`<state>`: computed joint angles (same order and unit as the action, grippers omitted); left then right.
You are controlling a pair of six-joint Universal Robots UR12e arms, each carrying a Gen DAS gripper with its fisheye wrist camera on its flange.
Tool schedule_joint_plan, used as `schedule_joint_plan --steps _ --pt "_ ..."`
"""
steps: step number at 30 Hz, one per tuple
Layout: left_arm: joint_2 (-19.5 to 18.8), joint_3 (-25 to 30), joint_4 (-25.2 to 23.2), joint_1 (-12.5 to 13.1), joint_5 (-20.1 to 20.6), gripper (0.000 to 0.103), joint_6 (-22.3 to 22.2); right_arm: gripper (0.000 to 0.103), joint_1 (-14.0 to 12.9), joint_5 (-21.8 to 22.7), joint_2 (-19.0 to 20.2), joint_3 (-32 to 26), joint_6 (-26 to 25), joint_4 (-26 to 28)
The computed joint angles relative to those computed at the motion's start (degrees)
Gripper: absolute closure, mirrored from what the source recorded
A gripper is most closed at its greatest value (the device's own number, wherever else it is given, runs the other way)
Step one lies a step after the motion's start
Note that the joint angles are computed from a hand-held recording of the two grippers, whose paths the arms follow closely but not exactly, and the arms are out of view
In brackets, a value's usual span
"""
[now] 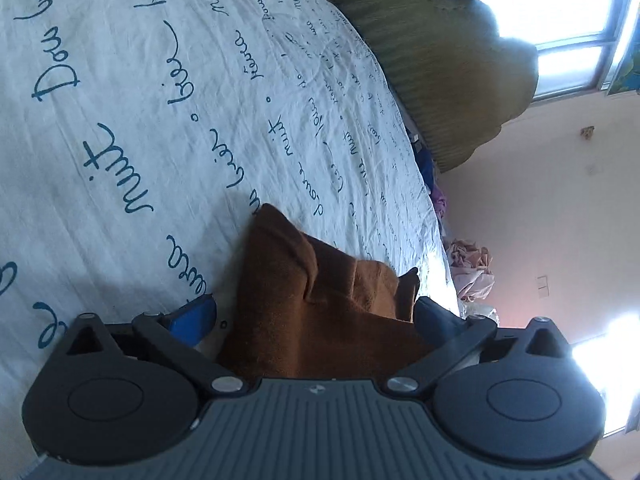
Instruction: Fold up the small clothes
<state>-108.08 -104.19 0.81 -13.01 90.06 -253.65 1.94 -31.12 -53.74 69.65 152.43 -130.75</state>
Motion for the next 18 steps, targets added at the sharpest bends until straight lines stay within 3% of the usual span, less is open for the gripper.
schedule_joint_plan --steps 3,10,18 --pt "0.67 0.42 -2.74 -0.37 1.94 0.000 1.43 0.100 -0.09 1.84 -0.48 -0.74 -0.15 -0.97" --pt "-0.55 3.18 -5.82 -0.69 0.34 0.000 3.70 0.100 -2.01 5.54 -1.61 -2.23 2.71 -6.24" --pt "-4.08 9.66 -11.96 -0.61 -3.60 0.000 8.30 0.100 -6.10 4.83 -2.04 -2.67 9.46 -15.03"
